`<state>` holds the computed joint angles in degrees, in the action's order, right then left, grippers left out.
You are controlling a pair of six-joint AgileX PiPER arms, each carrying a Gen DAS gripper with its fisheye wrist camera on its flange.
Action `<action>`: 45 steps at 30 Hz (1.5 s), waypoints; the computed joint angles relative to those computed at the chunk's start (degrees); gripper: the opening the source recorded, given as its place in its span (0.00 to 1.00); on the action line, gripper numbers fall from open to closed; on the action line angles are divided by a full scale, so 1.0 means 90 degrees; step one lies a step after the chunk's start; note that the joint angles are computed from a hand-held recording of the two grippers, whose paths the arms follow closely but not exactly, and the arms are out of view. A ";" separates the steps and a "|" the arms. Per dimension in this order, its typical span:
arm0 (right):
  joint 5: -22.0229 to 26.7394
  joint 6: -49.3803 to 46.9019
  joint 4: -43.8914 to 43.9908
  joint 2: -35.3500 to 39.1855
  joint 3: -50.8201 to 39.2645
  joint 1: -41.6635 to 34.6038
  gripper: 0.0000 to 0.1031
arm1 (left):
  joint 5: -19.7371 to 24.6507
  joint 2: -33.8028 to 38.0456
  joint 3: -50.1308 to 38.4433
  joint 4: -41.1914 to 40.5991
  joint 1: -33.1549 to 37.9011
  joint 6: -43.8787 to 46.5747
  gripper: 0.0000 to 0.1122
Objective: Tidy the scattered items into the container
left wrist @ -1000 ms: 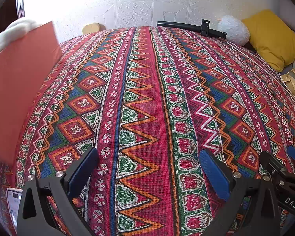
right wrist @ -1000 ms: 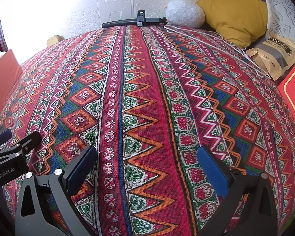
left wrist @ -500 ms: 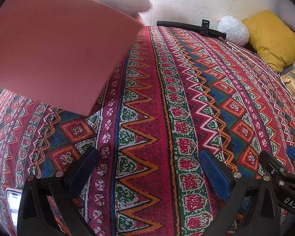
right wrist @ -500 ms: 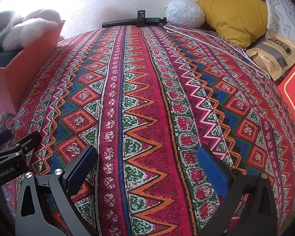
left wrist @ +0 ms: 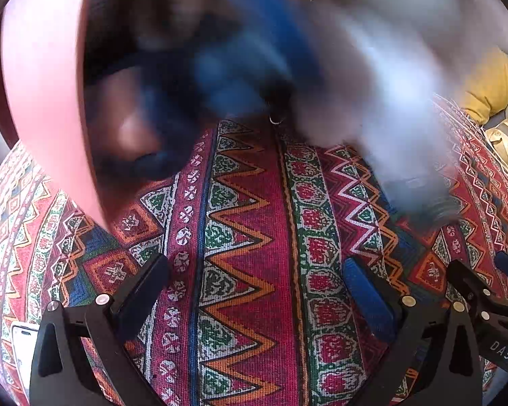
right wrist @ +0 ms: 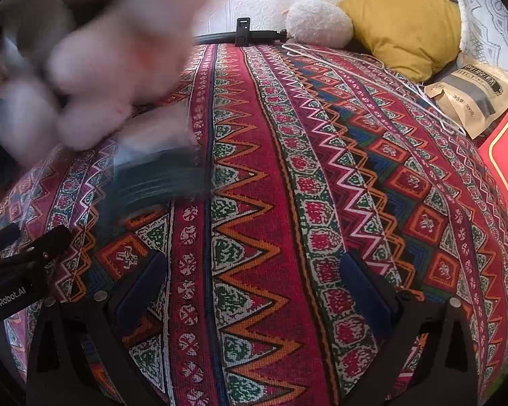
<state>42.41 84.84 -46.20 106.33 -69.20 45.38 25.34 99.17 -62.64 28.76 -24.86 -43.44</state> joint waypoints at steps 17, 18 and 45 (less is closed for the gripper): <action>0.0035 -0.0195 0.0082 -0.0061 -0.0005 -0.0087 0.99 | -0.0204 0.0171 0.0090 0.0150 0.0047 -0.0190 0.92; 0.0023 -0.0206 0.0082 -0.0080 0.0015 -0.0101 0.99 | -0.0227 0.0186 0.0099 0.0173 0.0051 -0.0213 0.92; 0.0029 -0.0351 0.0141 -0.0115 -0.0014 -0.0179 0.99 | -0.0475 0.0289 0.0266 0.0491 0.0083 -0.0539 0.92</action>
<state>42.68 81.68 -44.94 105.29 -69.32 43.77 21.06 101.77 -60.24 33.17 -24.11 -48.29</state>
